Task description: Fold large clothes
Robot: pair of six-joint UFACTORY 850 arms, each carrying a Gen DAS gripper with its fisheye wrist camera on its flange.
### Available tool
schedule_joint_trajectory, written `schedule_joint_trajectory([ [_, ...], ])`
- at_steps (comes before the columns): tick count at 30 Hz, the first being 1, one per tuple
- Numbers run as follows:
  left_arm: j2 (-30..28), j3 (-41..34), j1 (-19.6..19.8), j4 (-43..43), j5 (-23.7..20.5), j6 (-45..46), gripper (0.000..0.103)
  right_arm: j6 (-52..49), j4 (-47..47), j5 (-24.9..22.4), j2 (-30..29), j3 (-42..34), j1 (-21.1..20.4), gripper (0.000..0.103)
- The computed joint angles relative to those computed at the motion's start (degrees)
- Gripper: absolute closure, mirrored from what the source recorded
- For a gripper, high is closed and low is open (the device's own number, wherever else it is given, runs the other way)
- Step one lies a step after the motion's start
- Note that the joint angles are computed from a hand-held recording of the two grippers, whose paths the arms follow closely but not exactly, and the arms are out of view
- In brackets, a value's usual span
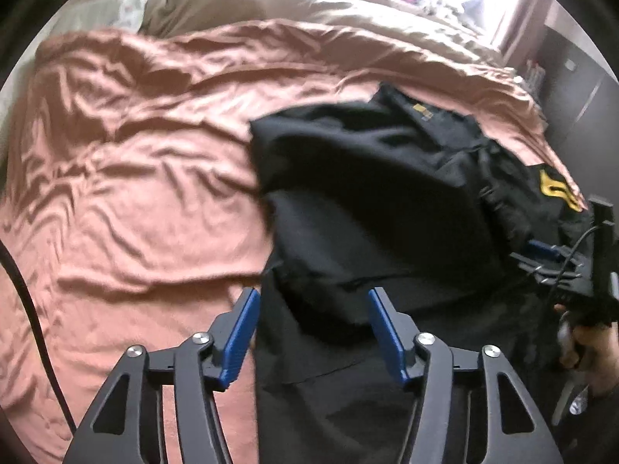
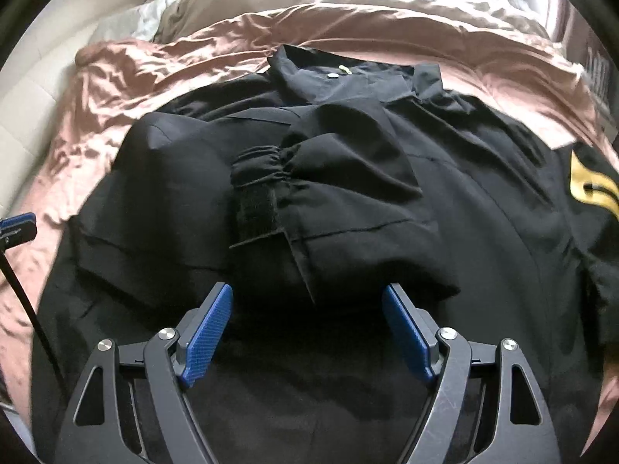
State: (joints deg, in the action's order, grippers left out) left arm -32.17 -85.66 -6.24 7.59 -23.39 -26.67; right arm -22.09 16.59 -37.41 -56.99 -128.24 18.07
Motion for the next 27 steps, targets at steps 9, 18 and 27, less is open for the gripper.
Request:
schedule_joint_trajectory([
  [9,-4.09,-0.83,1.02,0.38,-0.77,-1.36,0.080,0.13,3.29,1.19,-1.10,-0.60,-0.83,0.067],
  [18,-3.91,-0.12,2.04,0.87,0.51,-3.86,0.087,-6.17,20.18,4.74,5.40,7.14,-7.15,0.068],
  [27,-4.15,-0.74,1.64,3.44,-0.60,-7.30,0.087,-11.62,39.85,-0.40,7.24,12.74,-14.36,0.024],
])
